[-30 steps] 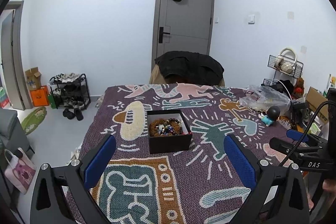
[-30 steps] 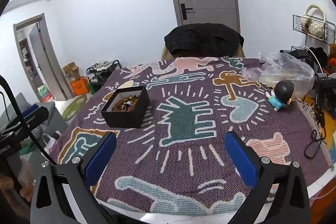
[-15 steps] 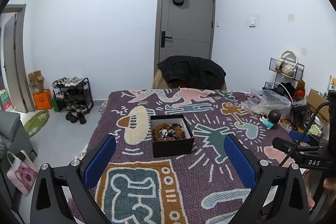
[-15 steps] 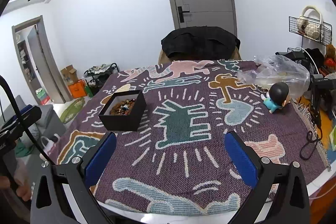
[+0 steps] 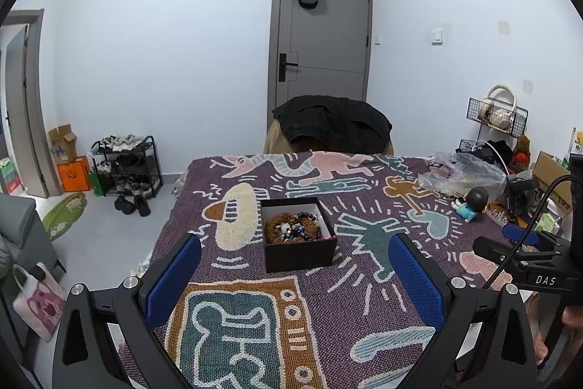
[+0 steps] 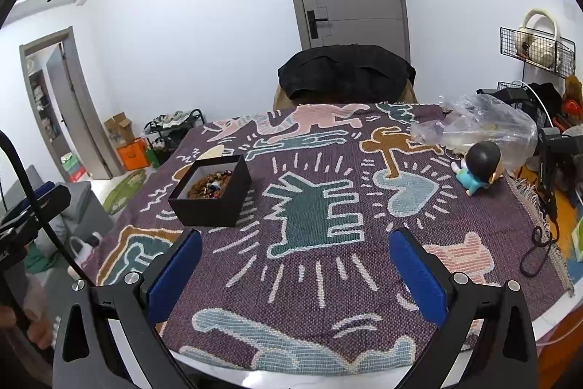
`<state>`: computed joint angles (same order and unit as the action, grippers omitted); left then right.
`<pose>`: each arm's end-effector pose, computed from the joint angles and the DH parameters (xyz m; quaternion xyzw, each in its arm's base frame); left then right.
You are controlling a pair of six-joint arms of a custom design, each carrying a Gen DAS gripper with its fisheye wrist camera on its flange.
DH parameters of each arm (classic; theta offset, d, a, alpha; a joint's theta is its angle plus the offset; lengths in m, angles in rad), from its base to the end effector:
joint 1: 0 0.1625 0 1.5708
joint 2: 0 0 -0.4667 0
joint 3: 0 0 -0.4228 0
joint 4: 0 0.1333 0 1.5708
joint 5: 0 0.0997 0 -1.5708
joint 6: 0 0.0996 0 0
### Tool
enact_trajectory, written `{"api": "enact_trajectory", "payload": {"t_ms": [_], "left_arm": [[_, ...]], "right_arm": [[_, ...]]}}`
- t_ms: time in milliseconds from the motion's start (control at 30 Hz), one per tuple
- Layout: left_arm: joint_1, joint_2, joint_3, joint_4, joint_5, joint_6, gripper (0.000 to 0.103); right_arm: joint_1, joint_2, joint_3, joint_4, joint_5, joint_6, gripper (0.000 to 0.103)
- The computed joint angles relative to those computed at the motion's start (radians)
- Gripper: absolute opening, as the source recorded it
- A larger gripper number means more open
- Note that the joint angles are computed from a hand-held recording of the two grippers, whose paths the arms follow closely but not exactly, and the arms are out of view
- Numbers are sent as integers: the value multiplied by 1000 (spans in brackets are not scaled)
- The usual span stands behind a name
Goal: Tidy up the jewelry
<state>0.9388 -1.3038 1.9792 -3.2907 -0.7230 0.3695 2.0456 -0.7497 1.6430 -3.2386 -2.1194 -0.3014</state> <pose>-0.1631 -0.5748 0.4014 0.1993 0.7915 -0.4974 0.2939 0.4094 -0.6185 0.1601 0.2426 -0.8638 0.3839 0.2184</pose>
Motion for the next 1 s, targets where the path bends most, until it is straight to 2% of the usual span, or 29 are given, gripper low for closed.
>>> {"api": "enact_trajectory", "payload": {"t_ms": [1000], "left_arm": [[1,-4,-1,9,-6,4,103]], "right_arm": [[-3,1,1,-3,-4,1,103]]}}
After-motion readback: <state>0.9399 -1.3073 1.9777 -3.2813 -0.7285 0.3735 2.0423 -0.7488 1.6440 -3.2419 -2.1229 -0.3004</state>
